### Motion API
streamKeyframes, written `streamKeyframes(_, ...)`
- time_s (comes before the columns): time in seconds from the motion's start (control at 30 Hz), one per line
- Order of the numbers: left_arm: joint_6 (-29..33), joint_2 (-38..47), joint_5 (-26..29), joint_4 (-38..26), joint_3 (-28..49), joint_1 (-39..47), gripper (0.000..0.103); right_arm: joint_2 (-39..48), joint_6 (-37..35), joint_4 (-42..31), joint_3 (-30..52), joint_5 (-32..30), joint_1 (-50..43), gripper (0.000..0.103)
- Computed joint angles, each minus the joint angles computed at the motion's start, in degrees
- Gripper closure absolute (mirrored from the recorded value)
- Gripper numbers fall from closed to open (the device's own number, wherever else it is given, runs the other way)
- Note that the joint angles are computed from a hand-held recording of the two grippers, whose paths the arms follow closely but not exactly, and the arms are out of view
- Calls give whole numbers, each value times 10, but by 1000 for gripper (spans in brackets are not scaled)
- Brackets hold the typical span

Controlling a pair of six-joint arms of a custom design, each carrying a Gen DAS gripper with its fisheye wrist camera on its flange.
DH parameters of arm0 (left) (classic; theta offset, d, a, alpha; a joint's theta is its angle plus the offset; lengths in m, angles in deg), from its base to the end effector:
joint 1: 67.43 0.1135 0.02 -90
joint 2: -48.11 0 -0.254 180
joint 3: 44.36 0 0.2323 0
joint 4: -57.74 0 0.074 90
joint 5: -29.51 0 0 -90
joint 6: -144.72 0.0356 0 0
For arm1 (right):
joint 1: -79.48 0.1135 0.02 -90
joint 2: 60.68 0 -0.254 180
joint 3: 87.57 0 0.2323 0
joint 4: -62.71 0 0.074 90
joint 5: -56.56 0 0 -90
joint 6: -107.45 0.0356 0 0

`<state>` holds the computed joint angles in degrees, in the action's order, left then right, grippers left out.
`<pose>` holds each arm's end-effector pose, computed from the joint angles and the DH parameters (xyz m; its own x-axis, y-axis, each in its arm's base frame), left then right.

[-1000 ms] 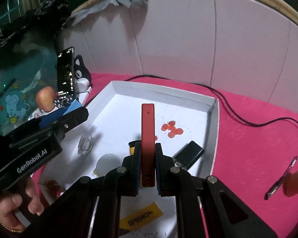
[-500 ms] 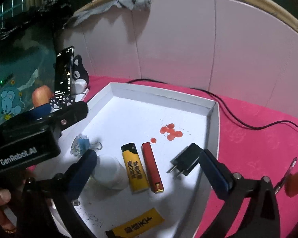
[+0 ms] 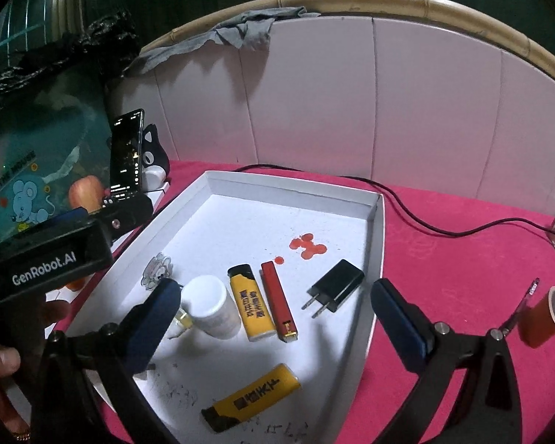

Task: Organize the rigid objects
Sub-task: 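Open the right gripper to release the red lighter into the tray, withdraw, then grasp the black pen with the left gripper while the right gripper grasps the brown tape roll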

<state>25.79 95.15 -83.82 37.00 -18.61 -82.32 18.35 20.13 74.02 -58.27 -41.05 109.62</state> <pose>0.1414 -0.0230 0.1436 -0.5429 -0.3153 -0.7784 -0.3553 0.9260 -0.1273 0.1770 0.1082 0.1177 -0.5643 -0.2740 -0.7788 -0.5616 0.8188 0.1188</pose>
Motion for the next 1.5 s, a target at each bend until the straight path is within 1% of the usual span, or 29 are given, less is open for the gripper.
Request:
streamKeyframes(0.17,-27,16,-41,-16,16,-69,0,-39,-8,-3,-24,-16,-33,0)
streamKeyframes(0.33,-59,34,-75,-29,35,-142,0,-76,-24,-17,-41,-48,-97,0)
streamKeyframes(0.43,-76,61,-96,-26,48,-189,0,-93,-39,-29,-48,-80,-154,0)
streamKeyframes(0.5,-84,87,-101,-17,57,-217,0,-101,-54,-33,-53,-109,-203,0)
streamKeyframes(0.6,-94,124,-107,-4,73,-253,0,-99,-87,-40,-54,-162,-294,0)
streamKeyframes(0.73,-104,195,-126,9,106,-307,0,-50,-140,-39,-38,-239,-443,0)
streamKeyframes(0.87,-106,258,-126,21,138,-346,0,17,-190,-41,-6,-286,-557,0)
streamKeyframes(0.9,-105,269,-126,24,142,-353,0,33,-198,-33,-1,-294,-579,0)
streamKeyframes(1.0,-99,316,-125,41,163,-373,0,78,-241,-58,34,-320,-654,0)
streamKeyframes(1.13,-96,380,-118,59,197,-401,0,128,-282,-87,76,-329,-713,0)
streamKeyframes(1.2,-95,415,-121,64,219,-414,0,156,-294,-92,98,-329,-728,0)
streamKeyframes(1.27,-82,459,-113,70,250,-427,0,178,-308,-101,116,-329,-739,0)
streamKeyframes(1.33,-63,501,-94,80,280,-432,0,196,-316,-103,130,-328,-742,0)
streamKeyframes(1.4,-37,538,-58,98,305,-425,0,212,-326,-108,144,-331,-739,0)
streamKeyframes(1.5,-39,593,-28,80,356,-413,0,228,-331,-120,164,-347,-721,0)
